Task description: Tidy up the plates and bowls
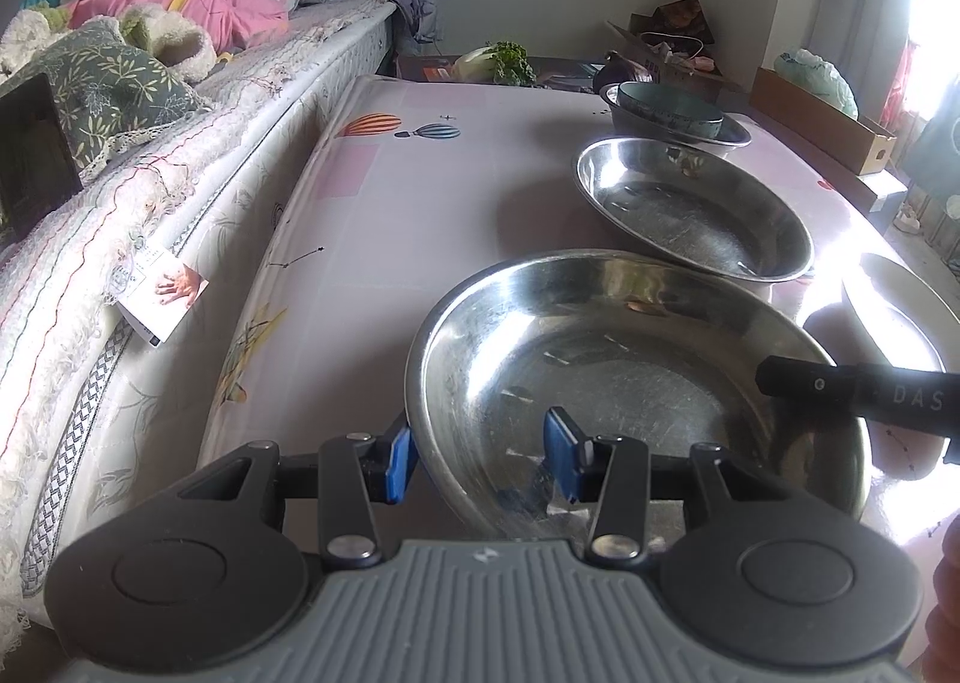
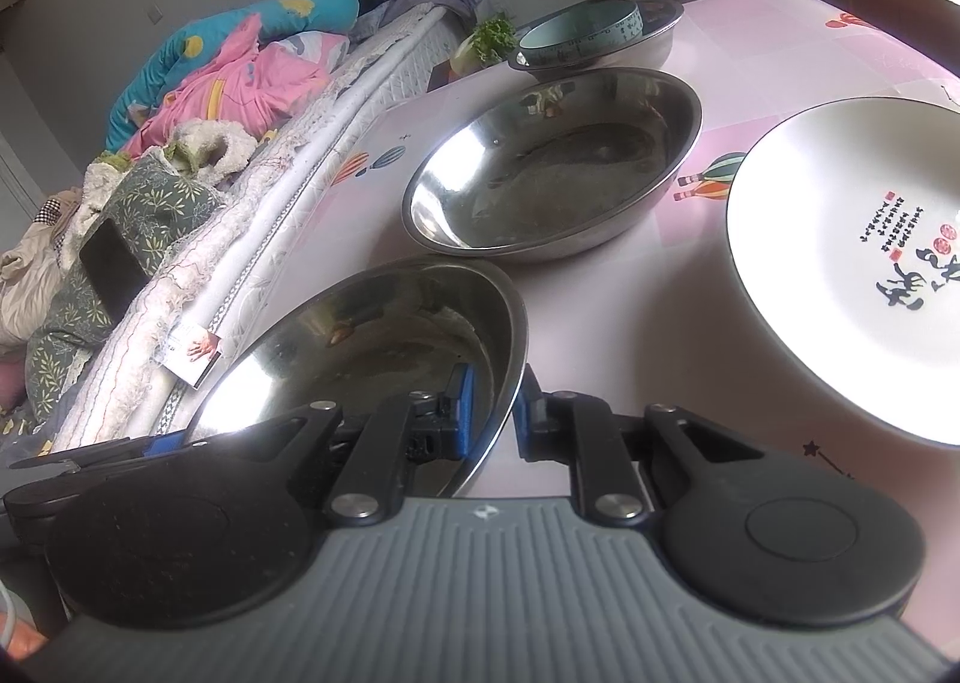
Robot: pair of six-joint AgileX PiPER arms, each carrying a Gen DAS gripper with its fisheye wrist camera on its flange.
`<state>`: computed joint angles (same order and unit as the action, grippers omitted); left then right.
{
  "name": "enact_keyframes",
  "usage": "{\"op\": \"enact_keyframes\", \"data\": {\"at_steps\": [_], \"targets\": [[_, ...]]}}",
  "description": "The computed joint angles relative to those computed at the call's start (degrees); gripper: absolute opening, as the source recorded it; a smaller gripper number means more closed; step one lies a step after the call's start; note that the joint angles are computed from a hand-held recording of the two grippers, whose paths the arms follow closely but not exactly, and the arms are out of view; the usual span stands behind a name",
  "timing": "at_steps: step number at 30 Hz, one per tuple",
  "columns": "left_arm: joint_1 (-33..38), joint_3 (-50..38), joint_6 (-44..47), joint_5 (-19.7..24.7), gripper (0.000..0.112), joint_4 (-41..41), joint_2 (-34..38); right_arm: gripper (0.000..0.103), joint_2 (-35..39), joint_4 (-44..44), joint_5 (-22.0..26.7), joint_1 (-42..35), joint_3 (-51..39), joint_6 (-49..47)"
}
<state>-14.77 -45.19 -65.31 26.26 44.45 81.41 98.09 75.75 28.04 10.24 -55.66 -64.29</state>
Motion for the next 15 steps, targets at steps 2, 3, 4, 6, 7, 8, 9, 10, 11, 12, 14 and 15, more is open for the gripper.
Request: {"op": "enact_keyframes", "data": {"at_steps": [2, 3, 4, 6, 7, 8, 9, 10, 11, 12, 14, 15], "targets": [[0.0, 0.0, -0.1, 0.0, 0.045, 0.1, 0.0, 0.014, 0.0, 0.0, 0.0, 0.0, 0.0, 0.0], [0.0, 0.0, -0.1, 0.0, 0.045, 0.1, 0.0, 0.014, 0.0, -0.2, 0.0, 0.0, -0.1, 0.2], [0.0, 0.0, -0.1, 0.0, 0.045, 0.1, 0.0, 0.014, 0.0, -0.1, 0.0, 0.0, -0.1, 0.2], [-0.1, 0.0, -0.2, 0.0, 0.045, 0.1, 0.0, 0.014, 0.0, -0.1, 0.0, 0.0, -0.1, 0.1], [-0.1, 0.0, -0.2, 0.1, 0.045, 0.1, 0.0, 0.014, 0.0, -0.1, 0.0, 0.0, -0.1, 0.1], [-0.1, 0.0, -0.2, 0.1, 0.045, 0.1, 0.0, 0.014, 0.0, -0.1, 0.0, 0.0, -0.1, 0.1], [-0.1, 0.0, -0.3, 0.1, 0.045, 0.2, 0.0, 0.014, 0.0, -0.1, 0.0, 0.0, -0.1, 0.1], [-0.1, 0.0, -0.3, 0.1, 0.045, 0.2, 0.0, 0.014, 0.0, -0.1, 0.0, 0.0, -0.1, 0.1], [-0.1, 0.0, -0.3, 0.1, 0.045, 0.2, 0.0, 0.015, 0.0, -0.1, 0.0, 0.0, 0.0, 0.1], [-0.1, 0.0, -0.3, 0.1, 0.045, 0.2, 0.0, 0.015, 0.0, -0.1, 0.0, 0.0, 0.0, 0.1], [-0.1, 0.0, -0.3, 0.1, 0.045, 0.2, 0.0, 0.015, 0.0, 0.0, 0.0, 0.0, 0.0, 0.1], [-0.1, 0.0, -0.3, 0.1, 0.045, 0.2, 0.0, 0.015, 0.0, -0.1, 0.1, 0.0, 0.0, 0.1]]}}
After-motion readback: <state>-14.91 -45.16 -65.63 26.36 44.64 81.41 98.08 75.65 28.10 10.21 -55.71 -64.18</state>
